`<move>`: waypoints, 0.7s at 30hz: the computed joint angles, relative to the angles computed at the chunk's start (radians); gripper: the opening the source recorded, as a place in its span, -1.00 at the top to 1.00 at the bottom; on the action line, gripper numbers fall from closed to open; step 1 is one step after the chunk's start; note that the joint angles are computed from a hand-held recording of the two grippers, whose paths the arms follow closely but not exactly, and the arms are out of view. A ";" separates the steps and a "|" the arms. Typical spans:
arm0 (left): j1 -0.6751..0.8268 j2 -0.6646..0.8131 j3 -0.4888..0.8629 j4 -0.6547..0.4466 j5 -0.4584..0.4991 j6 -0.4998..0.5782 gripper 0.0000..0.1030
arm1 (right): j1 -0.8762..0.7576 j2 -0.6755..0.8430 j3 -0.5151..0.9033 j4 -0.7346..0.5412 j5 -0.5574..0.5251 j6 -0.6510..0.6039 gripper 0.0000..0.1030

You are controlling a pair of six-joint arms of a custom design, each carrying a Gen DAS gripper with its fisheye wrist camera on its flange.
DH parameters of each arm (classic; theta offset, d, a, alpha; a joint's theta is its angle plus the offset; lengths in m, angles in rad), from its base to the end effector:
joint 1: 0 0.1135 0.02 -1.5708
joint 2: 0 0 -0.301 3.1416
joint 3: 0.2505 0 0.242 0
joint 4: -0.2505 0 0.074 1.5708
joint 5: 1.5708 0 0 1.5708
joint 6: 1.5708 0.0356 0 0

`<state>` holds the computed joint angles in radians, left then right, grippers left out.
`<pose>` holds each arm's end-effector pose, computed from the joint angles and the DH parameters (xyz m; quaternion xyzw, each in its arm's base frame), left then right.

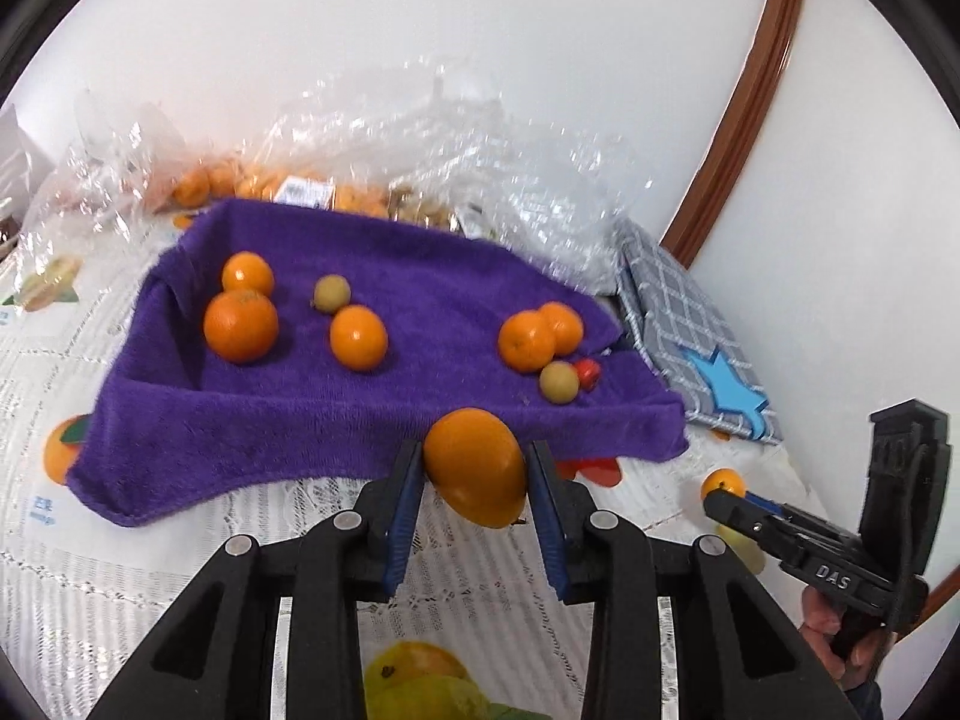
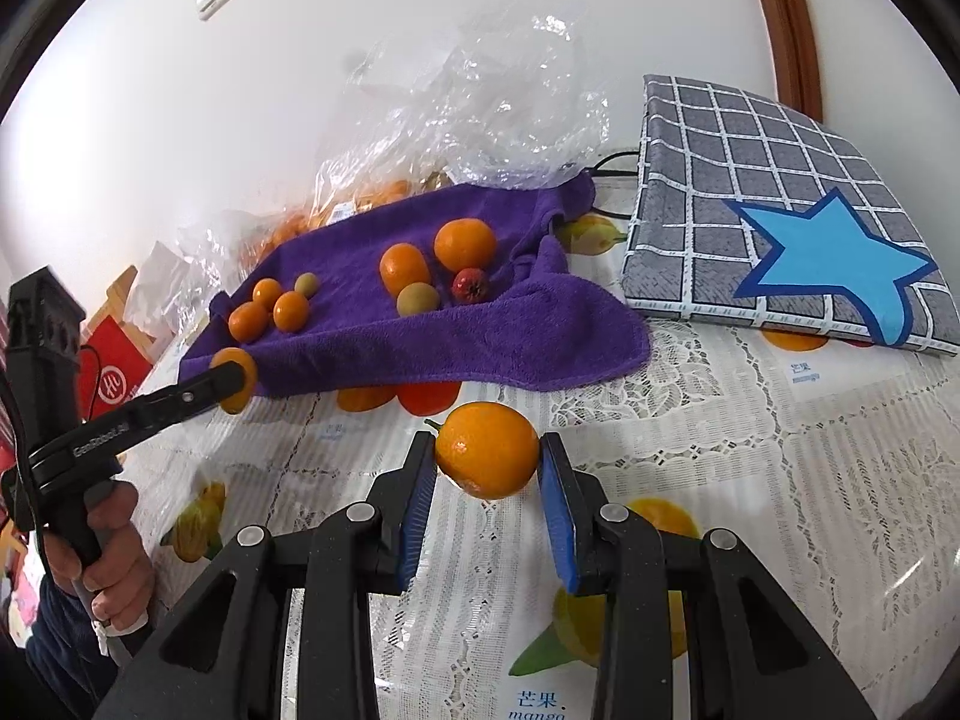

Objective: Organize fruits
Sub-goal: 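Carry both held oranges onto the purple towel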

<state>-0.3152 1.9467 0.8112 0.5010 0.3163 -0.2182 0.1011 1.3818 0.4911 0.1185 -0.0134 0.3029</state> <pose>0.3489 -0.1254 0.1423 0.1137 0.8768 -0.2530 0.3928 0.2348 0.0243 0.1881 0.0902 0.9169 0.0840 0.3796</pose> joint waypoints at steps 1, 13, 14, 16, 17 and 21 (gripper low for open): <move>0.004 -0.011 -0.011 0.009 -0.002 -0.001 0.36 | -0.003 -0.005 -0.003 0.004 -0.003 0.002 0.33; 0.085 -0.048 0.070 -0.073 -0.007 0.013 0.36 | 0.040 -0.041 0.054 -0.037 0.046 0.003 0.33; 0.090 -0.043 0.092 -0.089 -0.015 0.018 0.36 | 0.044 -0.039 0.063 -0.037 0.045 0.003 0.33; 0.097 -0.034 0.127 -0.107 -0.028 0.024 0.36 | 0.049 -0.022 0.104 -0.043 0.042 0.002 0.33; 0.102 -0.027 0.148 -0.117 -0.034 0.024 0.36 | 0.054 -0.009 0.127 -0.045 0.044 -0.002 0.33; 0.128 0.005 0.241 -0.161 -0.038 0.010 0.36 | 0.073 0.056 0.231 -0.046 0.057 -0.032 0.33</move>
